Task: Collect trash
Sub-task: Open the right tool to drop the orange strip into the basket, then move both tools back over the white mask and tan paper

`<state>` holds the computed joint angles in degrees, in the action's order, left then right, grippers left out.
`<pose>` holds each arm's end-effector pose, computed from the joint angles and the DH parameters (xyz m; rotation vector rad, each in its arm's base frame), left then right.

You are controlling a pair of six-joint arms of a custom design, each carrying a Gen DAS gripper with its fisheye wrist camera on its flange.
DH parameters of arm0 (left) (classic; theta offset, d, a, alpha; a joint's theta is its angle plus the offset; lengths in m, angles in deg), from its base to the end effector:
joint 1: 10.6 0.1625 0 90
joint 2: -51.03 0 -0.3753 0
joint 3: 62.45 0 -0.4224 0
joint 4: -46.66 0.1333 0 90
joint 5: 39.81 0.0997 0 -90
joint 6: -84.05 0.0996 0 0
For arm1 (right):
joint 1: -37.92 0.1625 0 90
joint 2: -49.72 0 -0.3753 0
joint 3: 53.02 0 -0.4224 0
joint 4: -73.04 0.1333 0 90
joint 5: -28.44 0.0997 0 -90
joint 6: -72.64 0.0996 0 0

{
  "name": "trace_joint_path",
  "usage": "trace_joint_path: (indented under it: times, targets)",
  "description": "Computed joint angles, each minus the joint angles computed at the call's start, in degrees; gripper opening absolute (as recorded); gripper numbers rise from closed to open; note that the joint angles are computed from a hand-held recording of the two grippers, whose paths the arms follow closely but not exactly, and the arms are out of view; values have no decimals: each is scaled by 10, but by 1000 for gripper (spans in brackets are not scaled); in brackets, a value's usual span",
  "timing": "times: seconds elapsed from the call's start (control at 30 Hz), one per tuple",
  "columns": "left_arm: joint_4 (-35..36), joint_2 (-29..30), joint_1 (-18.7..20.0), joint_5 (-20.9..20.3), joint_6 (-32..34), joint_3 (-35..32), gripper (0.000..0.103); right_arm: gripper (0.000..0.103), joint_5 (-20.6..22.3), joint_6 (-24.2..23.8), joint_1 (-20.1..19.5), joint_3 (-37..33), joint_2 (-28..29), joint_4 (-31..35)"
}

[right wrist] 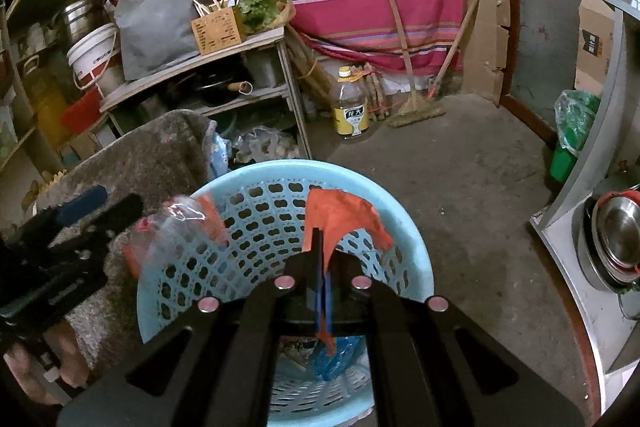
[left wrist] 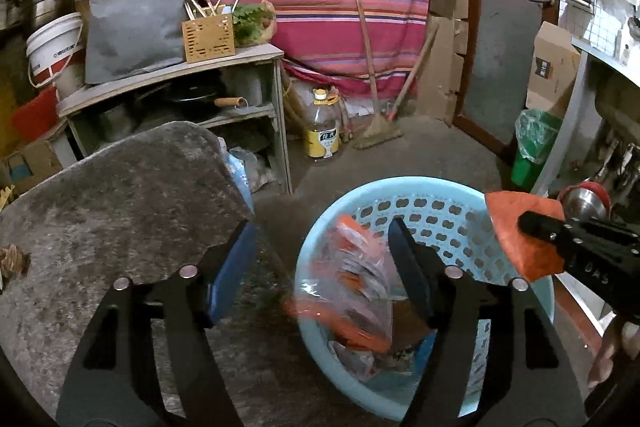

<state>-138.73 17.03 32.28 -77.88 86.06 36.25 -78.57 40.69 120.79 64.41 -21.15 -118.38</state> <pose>-0.3020 -0.5694 -0.0114 0.6775 2.2225 -1.0138 0.0353 -0.5574 0.2371 0.3281 -2.3425 1.0356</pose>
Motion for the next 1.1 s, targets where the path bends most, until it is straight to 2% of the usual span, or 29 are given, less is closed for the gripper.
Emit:
trace_joint_path:
  times: [0.13,0.23,0.47,0.7,0.73,0.77,0.8,0.83,0.93,1.1]
  targets:
    - [-25,-11,-3,29,8,18,85,1,-7,-1,6,-4,8,2]
    - [-42,-26,-3,48,12,39,91,1,-16,-5,14,-11,20,4]
    - [-64,-89,6,96,9,105,97,3,-39,13,34,-37,57,27]
    - [-71,-163,17,129,-5,169,97,3,-83,44,52,-63,93,50]
    - [-76,-168,17,134,-2,174,97,8,-94,50,55,-68,99,56]
    - [-82,-174,17,141,2,181,97,17,-102,53,57,-72,103,59]
    - [-86,-183,17,147,6,189,97,53,-116,56,62,-76,110,61]
    - [-90,-190,17,153,8,196,97,82,-122,53,65,-76,115,53]
    - [-110,-213,19,168,28,213,97,82,-163,38,81,-88,139,30]
    - [-150,-255,25,194,69,242,97,82,-204,43,97,-106,164,35]
